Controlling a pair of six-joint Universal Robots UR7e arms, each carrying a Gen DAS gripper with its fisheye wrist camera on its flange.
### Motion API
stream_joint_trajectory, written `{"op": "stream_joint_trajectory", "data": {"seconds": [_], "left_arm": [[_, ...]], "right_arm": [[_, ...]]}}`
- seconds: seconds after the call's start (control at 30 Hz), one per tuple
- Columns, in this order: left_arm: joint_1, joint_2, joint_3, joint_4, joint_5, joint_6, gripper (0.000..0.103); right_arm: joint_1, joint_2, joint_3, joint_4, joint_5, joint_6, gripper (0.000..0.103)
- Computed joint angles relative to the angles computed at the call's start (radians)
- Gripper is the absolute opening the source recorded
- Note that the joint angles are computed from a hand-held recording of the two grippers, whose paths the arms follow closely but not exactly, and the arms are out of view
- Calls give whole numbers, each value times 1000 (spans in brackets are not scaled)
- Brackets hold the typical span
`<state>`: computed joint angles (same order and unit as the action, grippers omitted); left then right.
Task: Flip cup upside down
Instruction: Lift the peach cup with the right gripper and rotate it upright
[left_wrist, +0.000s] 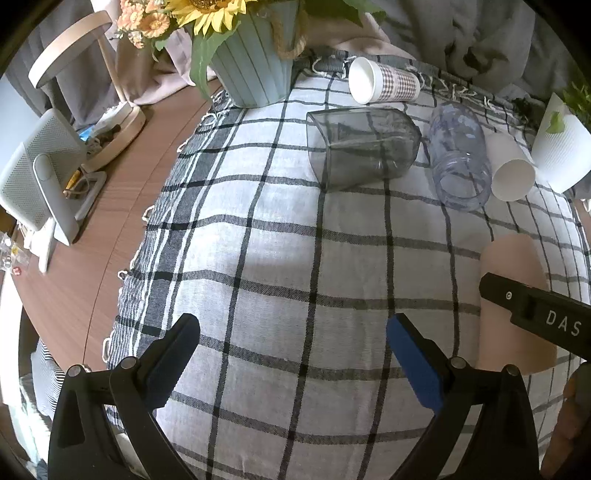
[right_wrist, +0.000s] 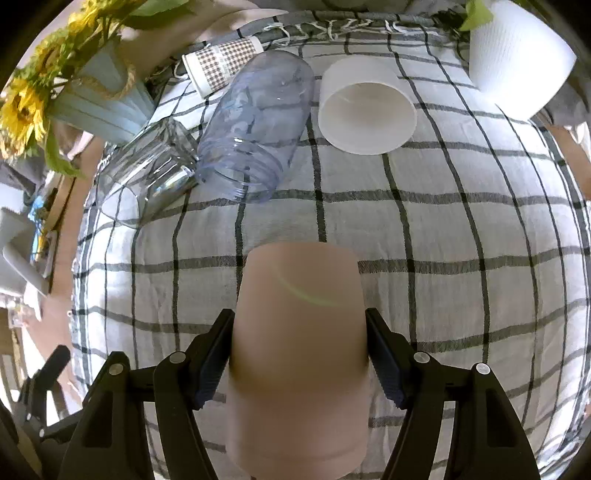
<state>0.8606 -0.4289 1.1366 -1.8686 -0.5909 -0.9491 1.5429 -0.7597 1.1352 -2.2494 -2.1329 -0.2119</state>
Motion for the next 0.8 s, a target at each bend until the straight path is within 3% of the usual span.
{"op": "stream_joint_trajectory", "data": {"seconds": [0.1,0.27,0.33,0.43,0.57,0.67,0.8], "left_arm": [[0,-3,3,-6,-3,2,103],[-7,-10,2,-29,-11,37,103],[-9,-11,-5,-71,-42,91,103],[-3,1,-51,-125,-143,191,103],[1,63,-185,-106,-240,274,102],[7,150,-350,-21,-296,315,102],[13,274,-579,122,-342,339,98]], "right_arm": [[3,4,-9,11,-7,1,70],[7,-31,19,-15,52,0,79],[14,-70,60,-59,67,-6,79],[25,-129,120,-166,69,4,80],[32,-168,139,-204,13,89,80],[19,-190,153,-240,0,140,80],[-8,-198,127,-200,-4,204,80]]}}
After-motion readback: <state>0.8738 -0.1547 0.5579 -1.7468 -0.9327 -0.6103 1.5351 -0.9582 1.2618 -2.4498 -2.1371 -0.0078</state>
